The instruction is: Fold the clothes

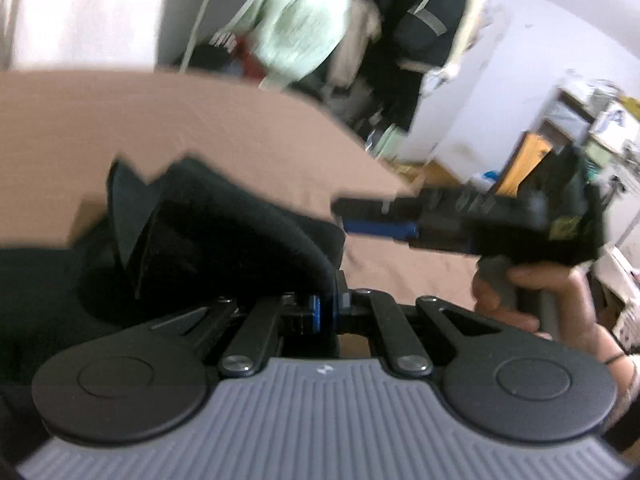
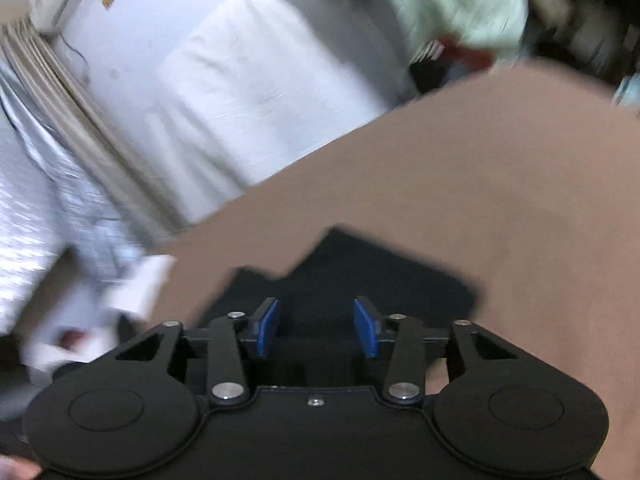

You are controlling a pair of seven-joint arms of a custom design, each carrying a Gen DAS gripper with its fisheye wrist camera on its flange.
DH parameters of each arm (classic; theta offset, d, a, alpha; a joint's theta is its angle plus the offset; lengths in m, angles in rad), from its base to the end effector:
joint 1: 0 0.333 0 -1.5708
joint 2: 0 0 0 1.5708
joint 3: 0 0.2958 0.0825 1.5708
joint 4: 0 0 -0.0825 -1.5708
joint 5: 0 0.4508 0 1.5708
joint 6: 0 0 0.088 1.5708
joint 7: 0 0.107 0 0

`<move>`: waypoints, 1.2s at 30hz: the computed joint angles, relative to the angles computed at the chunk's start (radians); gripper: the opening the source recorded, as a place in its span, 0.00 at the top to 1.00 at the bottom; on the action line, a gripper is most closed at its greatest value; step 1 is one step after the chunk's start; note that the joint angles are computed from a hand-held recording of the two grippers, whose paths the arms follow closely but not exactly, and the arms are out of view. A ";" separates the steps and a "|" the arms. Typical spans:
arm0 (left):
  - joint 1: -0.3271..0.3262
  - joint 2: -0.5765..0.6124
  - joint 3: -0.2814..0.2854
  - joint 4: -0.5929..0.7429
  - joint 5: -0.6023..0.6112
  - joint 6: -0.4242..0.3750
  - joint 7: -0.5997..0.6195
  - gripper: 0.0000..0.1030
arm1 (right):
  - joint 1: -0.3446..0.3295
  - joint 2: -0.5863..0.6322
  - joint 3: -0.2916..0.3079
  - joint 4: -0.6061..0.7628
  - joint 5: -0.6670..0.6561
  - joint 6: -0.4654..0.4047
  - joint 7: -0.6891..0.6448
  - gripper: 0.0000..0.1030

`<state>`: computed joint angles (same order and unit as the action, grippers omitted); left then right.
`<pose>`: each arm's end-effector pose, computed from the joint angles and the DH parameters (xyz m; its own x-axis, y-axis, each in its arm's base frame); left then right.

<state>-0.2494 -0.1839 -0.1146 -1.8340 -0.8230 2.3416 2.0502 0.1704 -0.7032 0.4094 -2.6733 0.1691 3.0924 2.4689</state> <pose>0.5731 -0.2366 0.6630 -0.5765 -0.6888 0.4396 -0.6945 0.1296 -0.7077 0.3904 0.2491 0.5223 -0.0471 -0.7798 -0.6242 -0.5532 0.5407 -0.6337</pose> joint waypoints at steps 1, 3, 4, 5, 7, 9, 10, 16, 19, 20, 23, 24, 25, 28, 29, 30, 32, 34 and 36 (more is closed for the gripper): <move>0.003 0.003 -0.010 -0.004 0.036 -0.012 -0.048 0.94 | 0.058 0.040 -0.065 0.011 0.018 0.024 -0.028 0.53; 0.011 0.019 -0.026 0.003 0.121 -0.063 -0.168 0.87 | 0.150 0.115 -0.168 0.047 0.063 0.027 -0.076 0.53; 0.013 0.020 -0.029 0.007 0.153 -0.094 -0.200 0.83 | 0.175 0.143 -0.197 0.067 0.087 0.012 -0.089 0.53; 0.013 0.012 -0.029 0.004 0.173 -0.119 -0.200 0.82 | 0.181 0.167 -0.206 0.090 0.107 -0.014 -0.089 0.52; 0.012 -0.010 -0.026 -0.004 0.208 -0.164 -0.186 0.72 | 0.201 0.186 -0.210 0.107 0.136 -0.036 -0.093 0.51; 0.011 -0.074 0.001 -0.042 0.191 -0.189 -0.109 0.63 | 0.217 0.202 -0.209 0.129 0.138 -0.047 -0.120 0.51; 0.010 -0.110 0.020 -0.061 0.178 -0.202 -0.068 0.56 | 0.229 0.206 -0.211 0.138 0.139 -0.048 -0.139 0.51; 0.044 -0.276 0.102 -0.168 0.196 -0.171 0.035 0.41 | 0.330 0.253 -0.290 0.204 0.193 -0.082 -0.301 0.51; 0.131 -0.308 0.070 -0.217 0.360 -0.028 -0.138 0.39 | 0.288 0.297 -0.263 0.299 0.166 -0.209 -0.330 0.45; 0.190 -0.310 0.026 -0.229 0.481 0.010 -0.245 0.39 | 0.257 0.325 -0.245 0.346 0.140 -0.262 -0.312 0.45; 0.360 -0.313 -0.114 -0.250 0.851 0.018 -0.530 0.39 | 0.208 0.418 -0.221 0.472 0.062 -0.368 -0.286 0.45; 0.366 -0.317 -0.112 -0.266 0.882 0.019 -0.556 0.39 | 0.203 0.446 -0.219 0.509 0.042 -0.395 -0.283 0.45; 0.347 -0.321 -0.087 -0.285 0.868 0.030 -0.556 0.39 | 0.208 0.473 -0.221 0.540 0.037 -0.415 -0.289 0.45; 0.302 -0.319 -0.034 -0.314 0.848 0.044 -0.579 0.39 | 0.221 0.547 -0.221 0.622 0.005 -0.478 -0.298 0.38; 0.286 -0.319 -0.015 -0.324 0.841 0.049 -0.586 0.39 | 0.220 0.576 -0.214 0.652 -0.041 -0.511 -0.277 0.35; 0.274 -0.320 0.000 -0.334 0.845 0.055 -0.588 0.39 | 0.218 0.600 -0.207 0.674 -0.106 -0.537 -0.244 0.36; 0.254 -0.321 0.015 -0.342 0.881 0.065 -0.587 0.39 | 0.219 0.626 -0.198 0.693 -0.289 -0.565 -0.154 0.89; 0.242 -0.333 0.021 -0.359 0.923 0.078 -0.587 0.38 | 0.213 0.605 -0.185 0.673 -0.581 -0.574 -0.026 0.91; 0.233 -0.321 0.032 -0.338 0.942 0.070 -0.586 0.38 | 0.197 0.546 -0.170 0.624 -0.832 -0.577 0.085 0.92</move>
